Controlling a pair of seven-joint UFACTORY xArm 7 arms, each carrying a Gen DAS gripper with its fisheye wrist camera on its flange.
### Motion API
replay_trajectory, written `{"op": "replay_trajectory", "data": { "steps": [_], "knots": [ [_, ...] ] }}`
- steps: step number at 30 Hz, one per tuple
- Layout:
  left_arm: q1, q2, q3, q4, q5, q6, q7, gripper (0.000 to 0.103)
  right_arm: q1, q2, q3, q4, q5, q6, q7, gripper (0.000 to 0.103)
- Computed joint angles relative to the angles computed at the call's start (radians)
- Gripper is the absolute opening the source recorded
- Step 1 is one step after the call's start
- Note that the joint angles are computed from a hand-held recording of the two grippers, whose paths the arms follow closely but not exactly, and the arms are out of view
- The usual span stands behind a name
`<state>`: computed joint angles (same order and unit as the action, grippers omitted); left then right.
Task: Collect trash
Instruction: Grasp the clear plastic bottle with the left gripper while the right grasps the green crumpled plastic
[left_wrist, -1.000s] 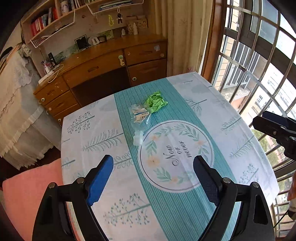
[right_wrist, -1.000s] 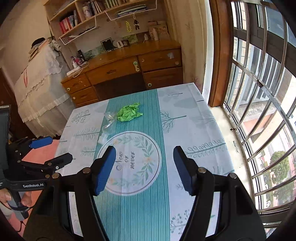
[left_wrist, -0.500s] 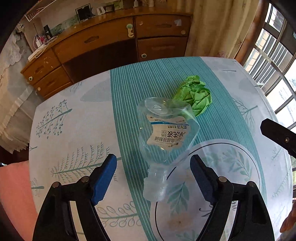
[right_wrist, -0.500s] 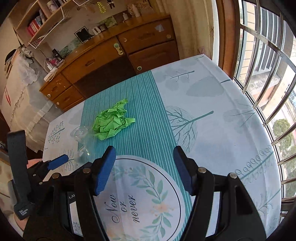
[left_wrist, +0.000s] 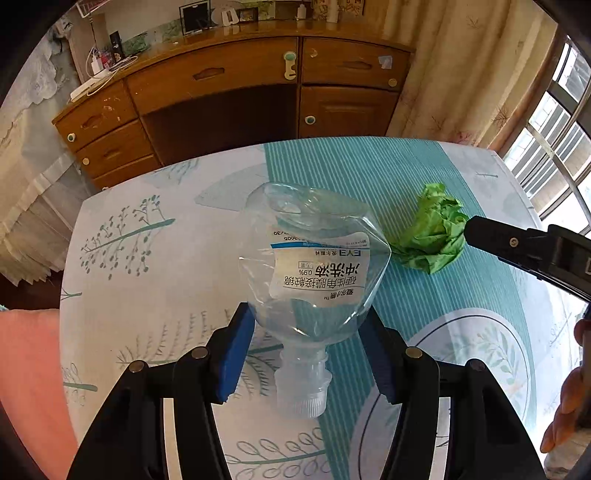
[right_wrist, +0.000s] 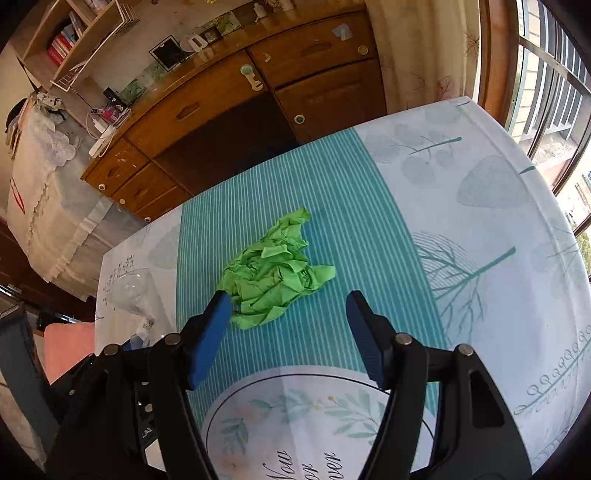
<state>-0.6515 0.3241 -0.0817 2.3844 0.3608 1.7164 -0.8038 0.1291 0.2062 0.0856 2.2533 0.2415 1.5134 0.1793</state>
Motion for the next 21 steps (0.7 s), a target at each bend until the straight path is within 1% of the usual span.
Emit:
{"op": "replay_trajectory", "data": {
  "steps": [3,5,8,10,12,13,14,16,18,21],
  "knots": [
    [0.034,-0.058,0.000,-0.076,-0.015,-0.035,-0.017,0.058,0.028,0.046,0.004,0.045,-0.029,0.001,0.060,0.062],
    [0.055,-0.083,-0.007,-0.099,-0.018,-0.040,-0.026,0.058,0.039,0.069,0.007,0.065,-0.036,0.000,0.087,0.062],
    [0.083,-0.109,-0.018,-0.127,-0.018,-0.047,-0.028,0.058,0.072,0.120,0.007,0.126,-0.084,0.023,0.116,0.062],
    [0.107,-0.153,-0.024,-0.181,-0.021,-0.063,-0.030,0.058,0.088,0.136,0.009,0.134,-0.099,0.022,0.121,0.062],
    [0.127,-0.175,-0.035,-0.203,-0.019,-0.067,-0.036,0.058,0.099,0.135,0.009,0.118,-0.109,0.003,0.123,0.062],
    [0.137,-0.184,-0.039,-0.214,-0.020,-0.069,-0.039,0.058,0.108,0.129,0.008,0.102,-0.122,-0.014,0.121,0.060],
    [0.147,-0.195,-0.043,-0.225,-0.022,-0.071,-0.040,0.058,0.110,0.126,0.011,0.092,-0.119,-0.026,0.117,0.051],
    [0.164,-0.221,-0.052,-0.253,-0.026,-0.079,-0.044,0.058,0.103,0.109,0.020,0.055,-0.087,-0.050,0.116,0.041],
    [0.177,-0.238,-0.064,-0.268,-0.027,-0.079,-0.044,0.058,0.120,0.091,0.018,0.030,-0.115,-0.065,0.111,0.039],
    [0.183,-0.255,-0.084,-0.276,-0.025,-0.071,-0.041,0.058,0.134,0.047,0.021,-0.015,-0.146,-0.064,0.074,0.039]
  ]
}}
